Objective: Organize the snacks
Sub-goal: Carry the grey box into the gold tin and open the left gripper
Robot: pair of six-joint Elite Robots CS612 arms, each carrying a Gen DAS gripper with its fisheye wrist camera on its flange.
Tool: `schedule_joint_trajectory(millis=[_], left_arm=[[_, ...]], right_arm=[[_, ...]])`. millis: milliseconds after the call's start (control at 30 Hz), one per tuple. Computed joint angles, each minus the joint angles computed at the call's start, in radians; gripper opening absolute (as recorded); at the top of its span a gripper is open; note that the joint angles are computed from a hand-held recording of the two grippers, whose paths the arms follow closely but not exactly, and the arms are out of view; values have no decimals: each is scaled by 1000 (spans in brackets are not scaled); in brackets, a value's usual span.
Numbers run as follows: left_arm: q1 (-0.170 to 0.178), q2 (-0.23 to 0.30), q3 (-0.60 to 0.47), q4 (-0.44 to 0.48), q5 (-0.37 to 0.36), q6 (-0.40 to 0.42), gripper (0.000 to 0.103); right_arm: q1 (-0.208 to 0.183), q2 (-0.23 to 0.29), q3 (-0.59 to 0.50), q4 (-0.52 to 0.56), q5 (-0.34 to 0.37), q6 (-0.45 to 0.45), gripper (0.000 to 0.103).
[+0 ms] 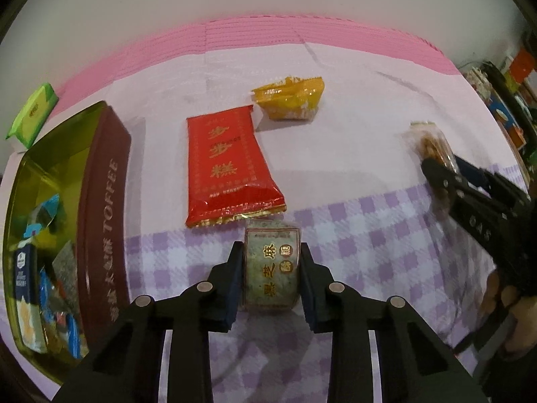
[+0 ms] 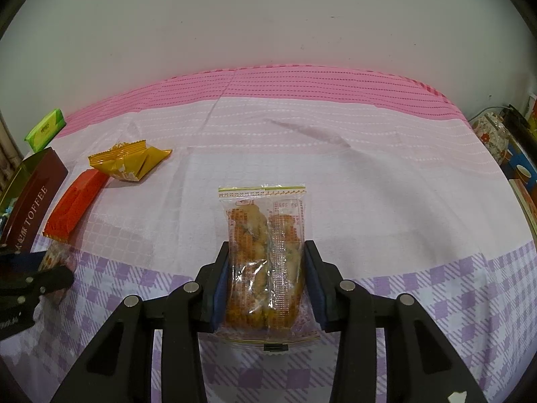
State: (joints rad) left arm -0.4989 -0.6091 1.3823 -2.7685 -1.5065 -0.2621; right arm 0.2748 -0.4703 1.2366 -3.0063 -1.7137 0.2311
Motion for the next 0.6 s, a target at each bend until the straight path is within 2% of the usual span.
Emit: schedule_joint_trajectory(millis=[167,400,600], left_arm=[[4,-23,41,-10,-19,-5,30],[19,-58,93,-77,-70,-27,30],[36,-89,126,-140,-38,-49,30]], right_arm=[[0,0,0,0,0,0,39],[0,0,0,0,0,1,39],[0,0,0,0,-1,1,39]])
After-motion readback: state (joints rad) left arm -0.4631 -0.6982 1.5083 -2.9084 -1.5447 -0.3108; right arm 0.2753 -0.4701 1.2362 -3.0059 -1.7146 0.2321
